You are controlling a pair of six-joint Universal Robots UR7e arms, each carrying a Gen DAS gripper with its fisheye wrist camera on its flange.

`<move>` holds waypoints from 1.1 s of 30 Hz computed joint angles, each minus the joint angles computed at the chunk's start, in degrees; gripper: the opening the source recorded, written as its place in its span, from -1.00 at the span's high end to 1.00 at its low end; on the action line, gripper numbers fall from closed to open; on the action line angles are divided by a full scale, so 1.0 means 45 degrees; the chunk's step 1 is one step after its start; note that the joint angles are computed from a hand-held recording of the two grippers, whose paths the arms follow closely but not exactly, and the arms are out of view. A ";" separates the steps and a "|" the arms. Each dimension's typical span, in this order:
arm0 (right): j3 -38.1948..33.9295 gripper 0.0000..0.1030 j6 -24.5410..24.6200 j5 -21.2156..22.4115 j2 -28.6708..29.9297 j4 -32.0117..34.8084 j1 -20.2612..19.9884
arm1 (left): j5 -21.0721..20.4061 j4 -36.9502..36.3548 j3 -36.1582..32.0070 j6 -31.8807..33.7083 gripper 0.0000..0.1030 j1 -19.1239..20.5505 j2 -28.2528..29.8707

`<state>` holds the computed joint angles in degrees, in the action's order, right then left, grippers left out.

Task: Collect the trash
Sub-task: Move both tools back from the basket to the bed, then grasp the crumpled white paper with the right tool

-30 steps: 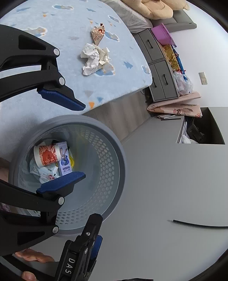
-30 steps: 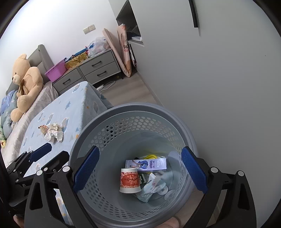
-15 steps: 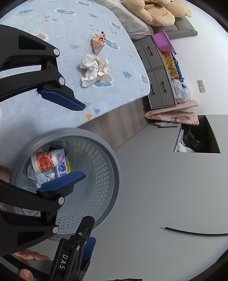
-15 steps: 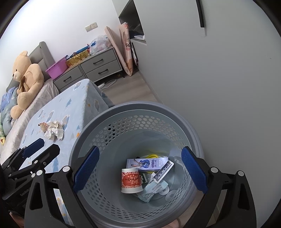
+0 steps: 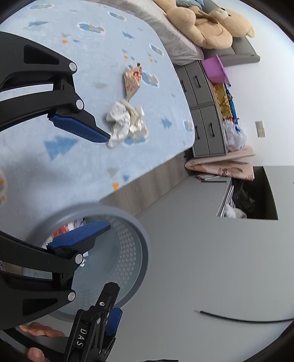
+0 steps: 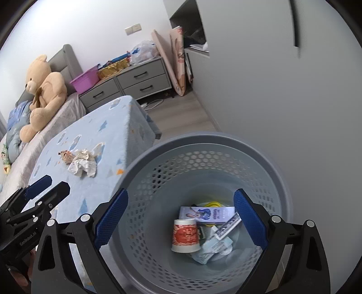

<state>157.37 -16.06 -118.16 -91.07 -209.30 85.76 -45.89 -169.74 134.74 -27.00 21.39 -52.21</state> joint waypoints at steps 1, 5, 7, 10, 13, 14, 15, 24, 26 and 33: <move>-0.0127 -0.80 0.0067 -0.0124 0.0299 -0.0044 0.0218 | 0.0105 0.0090 0.0068 -0.0050 -0.35 0.0062 -0.0166; -0.0791 -0.80 0.0356 -0.0515 0.1766 -0.0261 0.1197 | 0.0663 0.0567 0.0297 -0.0293 -0.35 0.0468 -0.0963; -0.1179 -0.80 0.0425 -0.0708 0.2475 -0.0326 0.1628 | 0.0923 0.0834 0.0362 -0.0437 -0.35 0.0731 -0.1364; -0.1960 -0.80 0.0575 -0.0803 0.3655 -0.0176 0.2227 | 0.1420 0.1321 0.0401 -0.0571 -0.35 0.1185 -0.2020; -0.2658 -0.80 0.0747 -0.0871 0.4504 0.0189 0.2612 | 0.2058 0.1780 0.0400 -0.0661 -0.35 0.1682 -0.2622; -0.2957 -0.80 0.0786 -0.0891 0.4863 0.0332 0.2756 | 0.2206 0.1857 0.0395 -0.0632 -0.35 0.1832 -0.2767; -0.3157 -0.80 0.0815 -0.0888 0.5101 0.0440 0.2849 | 0.2414 0.1957 0.0386 -0.0623 -0.35 0.2001 -0.2909; -0.5162 -0.82 0.0990 -0.0740 0.7174 0.1593 0.3571 | 0.3272 0.1969 0.0352 -0.0406 -0.35 0.3264 -0.3662; -0.5651 -0.84 0.0768 -0.0997 0.7749 0.1660 0.3671 | 0.3286 0.1956 0.0350 -0.0398 -0.35 0.3457 -0.3699; -0.6827 -0.84 0.0698 -0.1054 0.8770 0.2527 0.3302 | 0.3324 0.1669 0.0314 -0.0161 -0.35 0.3775 -0.3524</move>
